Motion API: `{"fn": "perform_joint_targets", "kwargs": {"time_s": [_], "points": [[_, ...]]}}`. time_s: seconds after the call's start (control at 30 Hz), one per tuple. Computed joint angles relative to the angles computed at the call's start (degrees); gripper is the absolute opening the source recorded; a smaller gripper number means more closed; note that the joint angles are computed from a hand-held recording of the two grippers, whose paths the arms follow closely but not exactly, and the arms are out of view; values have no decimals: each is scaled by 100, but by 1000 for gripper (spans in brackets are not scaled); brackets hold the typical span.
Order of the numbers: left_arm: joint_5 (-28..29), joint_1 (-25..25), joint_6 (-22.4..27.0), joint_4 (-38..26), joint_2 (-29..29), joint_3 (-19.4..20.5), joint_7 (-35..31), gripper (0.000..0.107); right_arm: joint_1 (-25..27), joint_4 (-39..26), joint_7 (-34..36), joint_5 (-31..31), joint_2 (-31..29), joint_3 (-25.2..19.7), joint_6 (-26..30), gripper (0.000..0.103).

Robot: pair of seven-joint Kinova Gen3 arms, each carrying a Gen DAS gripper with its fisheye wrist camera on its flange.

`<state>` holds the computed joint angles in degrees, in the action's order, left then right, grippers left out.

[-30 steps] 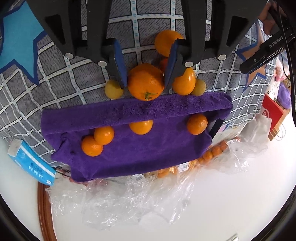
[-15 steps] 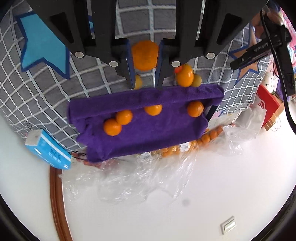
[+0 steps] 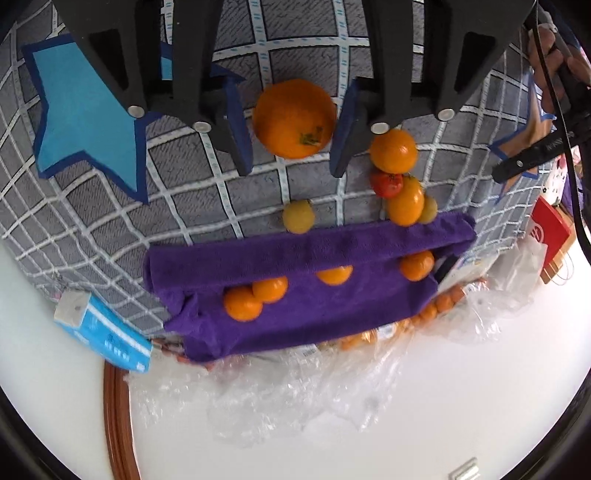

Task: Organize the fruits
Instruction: 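Close the right tool on a large orange with a stem, then lift the orange with the right tool while the left tool grasps a yellow fruit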

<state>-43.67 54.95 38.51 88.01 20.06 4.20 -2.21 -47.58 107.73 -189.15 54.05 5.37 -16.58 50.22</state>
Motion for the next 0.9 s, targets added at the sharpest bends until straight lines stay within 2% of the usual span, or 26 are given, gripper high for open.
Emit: {"fn": "perform_joint_targets", "kwargs": {"time_s": [0.07, 0.13, 0.23, 0.37, 0.43, 0.53, 0.6, 0.77, 0.83, 0.9], "points": [[-21, 8, -24, 26, -13, -10, 32, 48, 164, 33, 168, -214, -31, -54, -210, 49], [-10, -17, -45, 26, -15, 12, -16, 48, 67, -85, 471, -466, 49, 32, -61, 49], [41, -56, -135, 19, -36, 76, -199, 47, 3, -87, 487, -431, 48, 8, 16, 43], [429, -135, -226, -255, 4, 244, -690, 47, -19, 57, 310, -332, -112, -3, 88, 43], [540, -70, -47, -612, 163, 256, -963, 47, 29, 135, 220, -298, -186, -30, 110, 43], [765, 25, 483, -1356, 539, 244, -1517, 47, 121, 240, 109, -227, -280, -81, 188, 43], [981, 23, 542, -1661, 719, 191, -1729, 47, 163, 279, 56, -144, -312, -122, 296, 43], [1443, -22, 341, -1982, 998, -20, -2031, 31, 280, 385, 77, 3, -341, -161, 292, 43], [1670, -101, 211, -2005, 1052, -40, -2115, 28, 400, 495, 107, -70, -421, -111, -9, 43], [2068, -346, -75, -1925, 1060, 99, -2348, 26, 515, 646, 4, -25, -545, -112, -284, 43]]}}
